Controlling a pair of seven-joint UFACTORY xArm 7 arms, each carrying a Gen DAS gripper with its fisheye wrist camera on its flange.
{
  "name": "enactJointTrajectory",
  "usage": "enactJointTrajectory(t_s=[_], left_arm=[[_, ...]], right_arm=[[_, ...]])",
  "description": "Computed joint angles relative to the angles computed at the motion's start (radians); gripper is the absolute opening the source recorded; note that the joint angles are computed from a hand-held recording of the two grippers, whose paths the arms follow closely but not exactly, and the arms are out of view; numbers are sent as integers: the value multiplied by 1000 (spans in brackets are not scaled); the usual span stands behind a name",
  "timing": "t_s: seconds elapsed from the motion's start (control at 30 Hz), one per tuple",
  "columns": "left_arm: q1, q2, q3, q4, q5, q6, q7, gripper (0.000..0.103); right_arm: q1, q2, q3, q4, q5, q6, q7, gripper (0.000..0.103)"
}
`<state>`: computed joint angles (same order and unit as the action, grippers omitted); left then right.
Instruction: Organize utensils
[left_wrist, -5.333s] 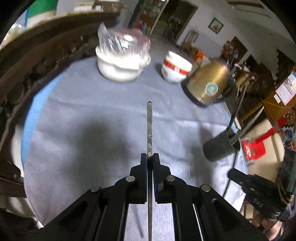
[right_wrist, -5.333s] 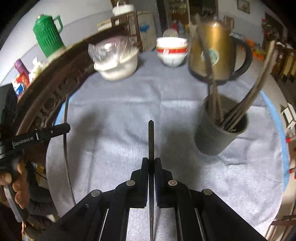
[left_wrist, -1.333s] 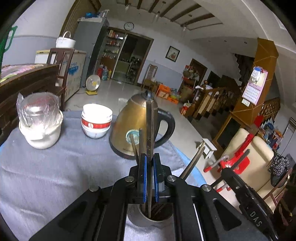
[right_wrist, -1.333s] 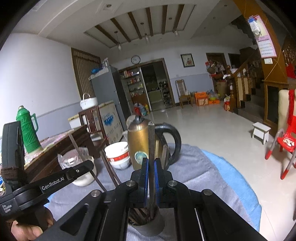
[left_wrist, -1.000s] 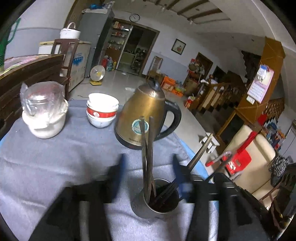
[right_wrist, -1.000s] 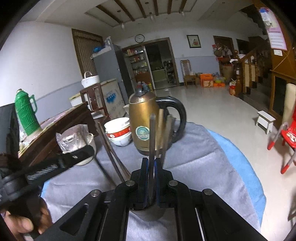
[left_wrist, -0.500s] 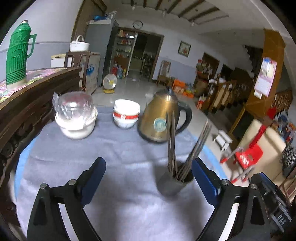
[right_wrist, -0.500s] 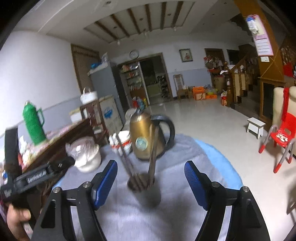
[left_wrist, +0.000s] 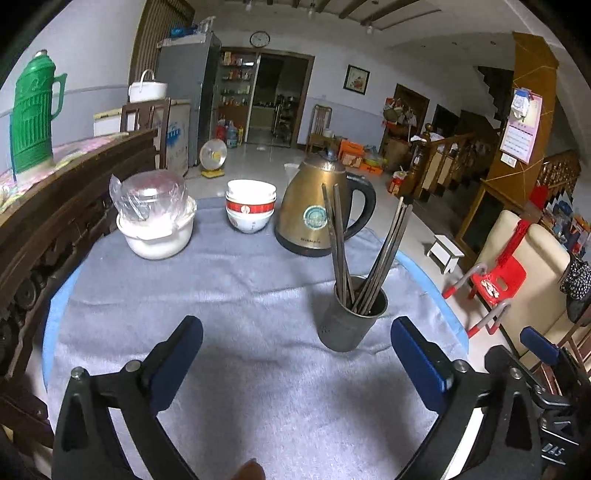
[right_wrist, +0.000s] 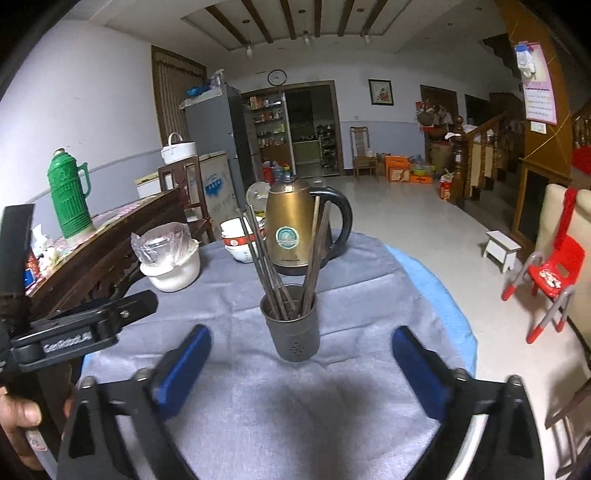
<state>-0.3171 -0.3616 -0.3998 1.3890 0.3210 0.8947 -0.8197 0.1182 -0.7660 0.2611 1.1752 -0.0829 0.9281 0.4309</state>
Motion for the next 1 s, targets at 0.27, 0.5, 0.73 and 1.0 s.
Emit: enactJointTrajectory(t_s=[0.27, 0.5, 0.73, 1.0], left_arm=[[8, -30, -10, -18, 18, -32, 8, 103], [8, -26, -8, -5, -7, -30, 27, 103], [14, -10, -25, 20, 26, 6, 30, 103], [7, 2, -23, 34, 36, 19, 28, 103]], right_arm=[[-12, 7, 16, 25, -20, 61, 12, 103], [-25, 12, 26, 47, -46, 82, 8, 103], [-36, 19, 35, 59, -64, 78, 15, 103], [-39, 30, 38, 70, -76, 75, 10, 103]])
